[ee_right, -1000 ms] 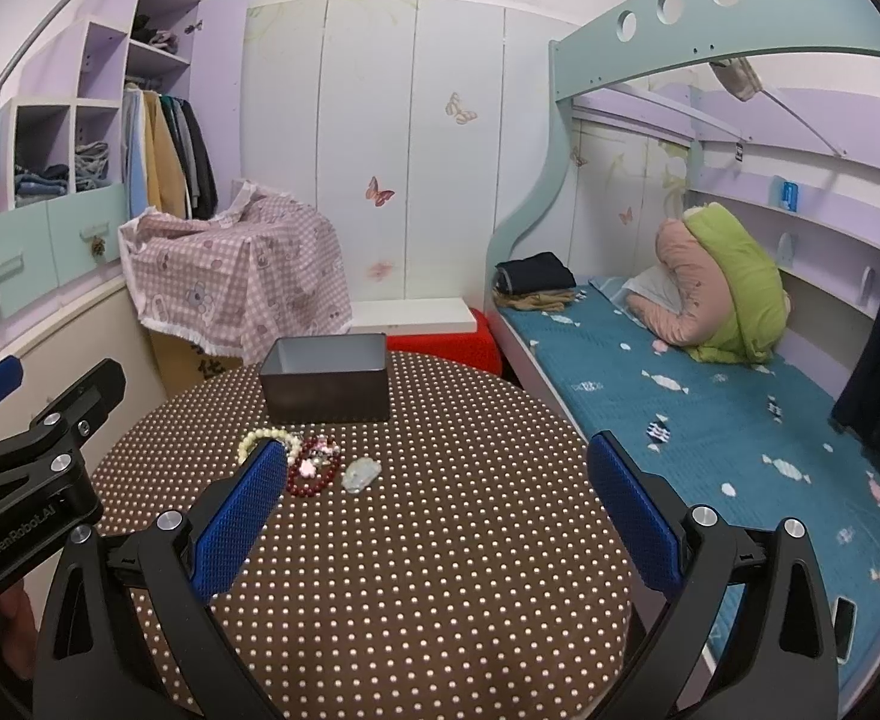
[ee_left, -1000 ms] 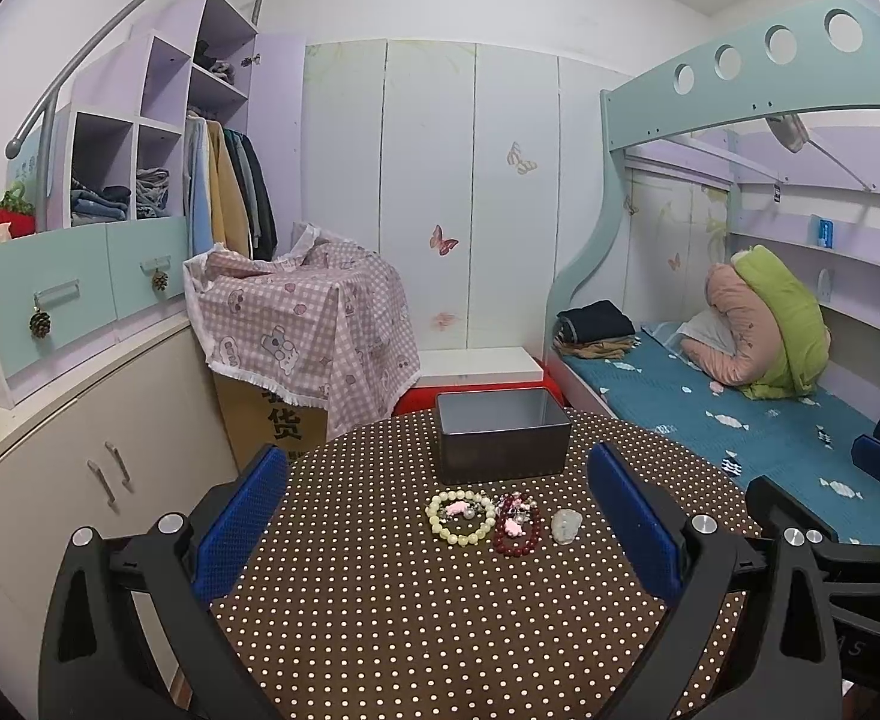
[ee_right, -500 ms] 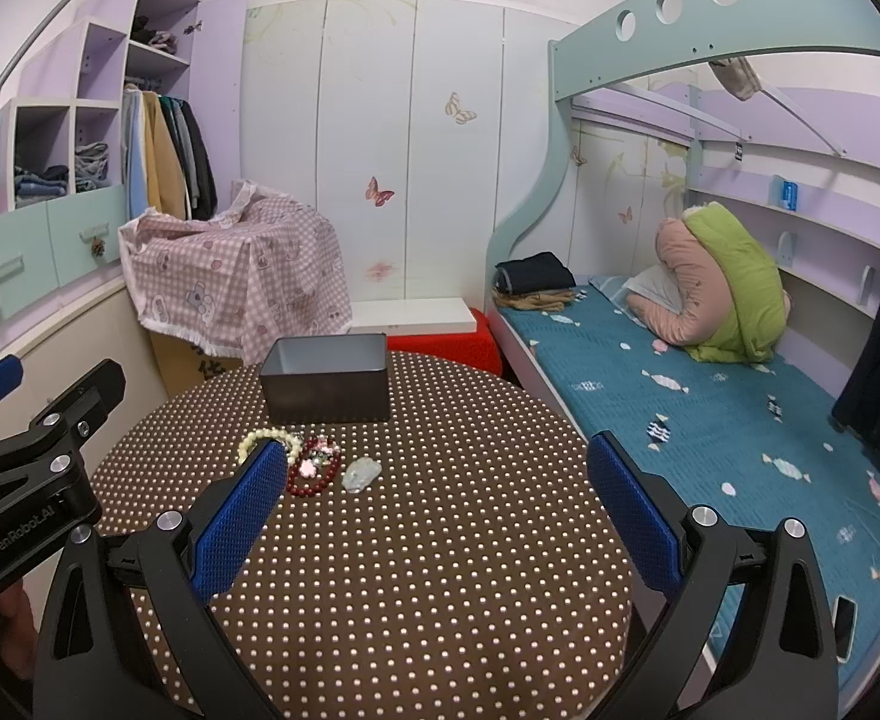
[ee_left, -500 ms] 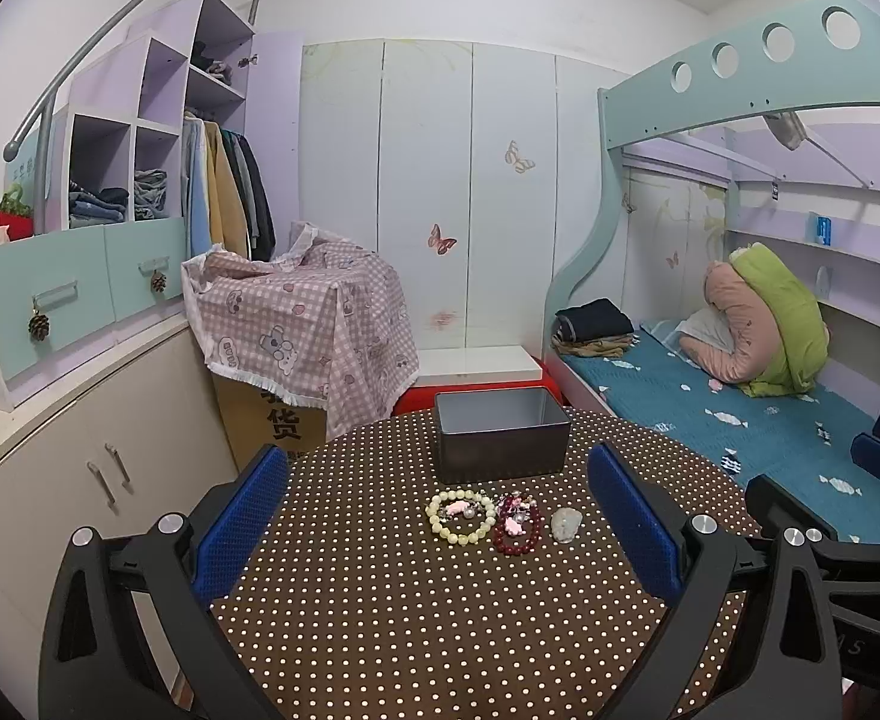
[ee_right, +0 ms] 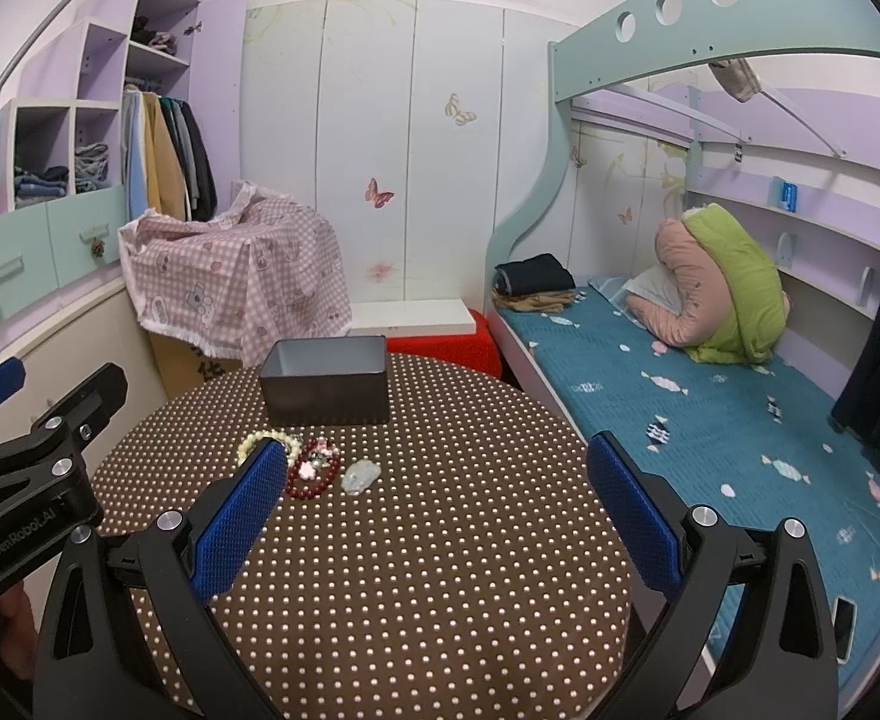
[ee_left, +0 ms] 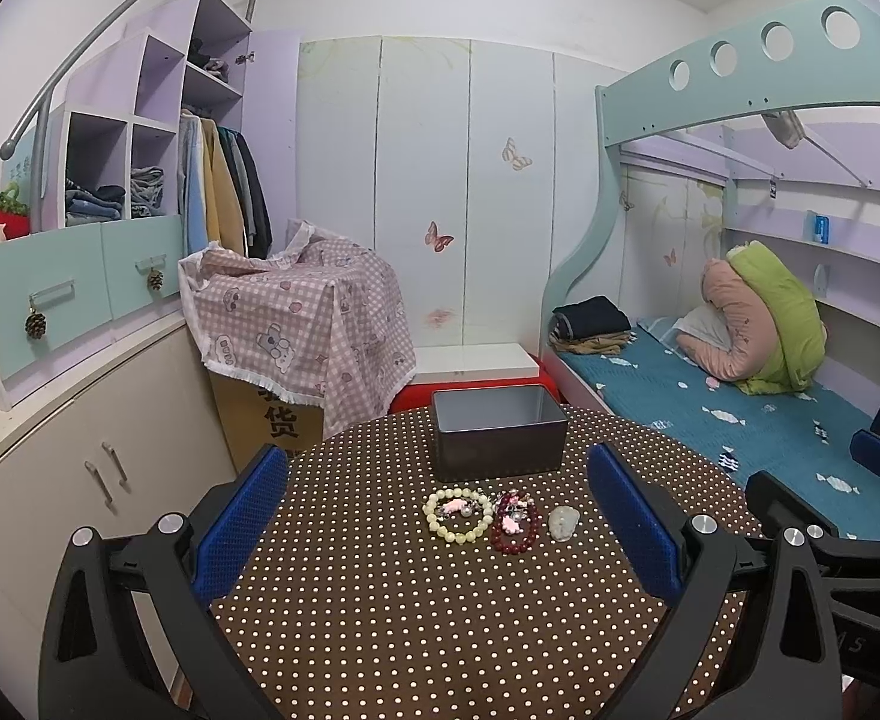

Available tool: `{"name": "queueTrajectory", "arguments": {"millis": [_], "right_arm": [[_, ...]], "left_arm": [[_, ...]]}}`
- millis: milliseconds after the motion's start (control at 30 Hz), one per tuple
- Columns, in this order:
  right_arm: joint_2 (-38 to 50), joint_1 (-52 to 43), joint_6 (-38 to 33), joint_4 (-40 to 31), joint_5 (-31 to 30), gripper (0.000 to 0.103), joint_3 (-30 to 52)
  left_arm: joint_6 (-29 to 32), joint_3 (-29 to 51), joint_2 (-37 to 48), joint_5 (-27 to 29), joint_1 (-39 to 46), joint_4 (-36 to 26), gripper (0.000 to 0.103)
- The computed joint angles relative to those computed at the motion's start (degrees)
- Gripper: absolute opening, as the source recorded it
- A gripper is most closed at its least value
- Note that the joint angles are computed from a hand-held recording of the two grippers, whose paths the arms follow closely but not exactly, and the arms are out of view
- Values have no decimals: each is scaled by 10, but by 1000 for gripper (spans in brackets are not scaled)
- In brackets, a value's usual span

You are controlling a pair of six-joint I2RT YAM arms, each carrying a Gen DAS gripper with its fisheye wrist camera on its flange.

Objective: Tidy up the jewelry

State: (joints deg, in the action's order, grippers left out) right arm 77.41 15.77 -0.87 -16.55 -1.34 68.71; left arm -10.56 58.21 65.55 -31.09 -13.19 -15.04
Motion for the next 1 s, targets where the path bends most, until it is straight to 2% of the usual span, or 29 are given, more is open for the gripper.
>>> {"name": "queueTrajectory", "arguments": {"millis": [1000], "right_arm": [[21, 1, 1, -7, 0, 97, 24]], "left_arm": [[3, 9, 17, 11, 9, -4, 96]]}}
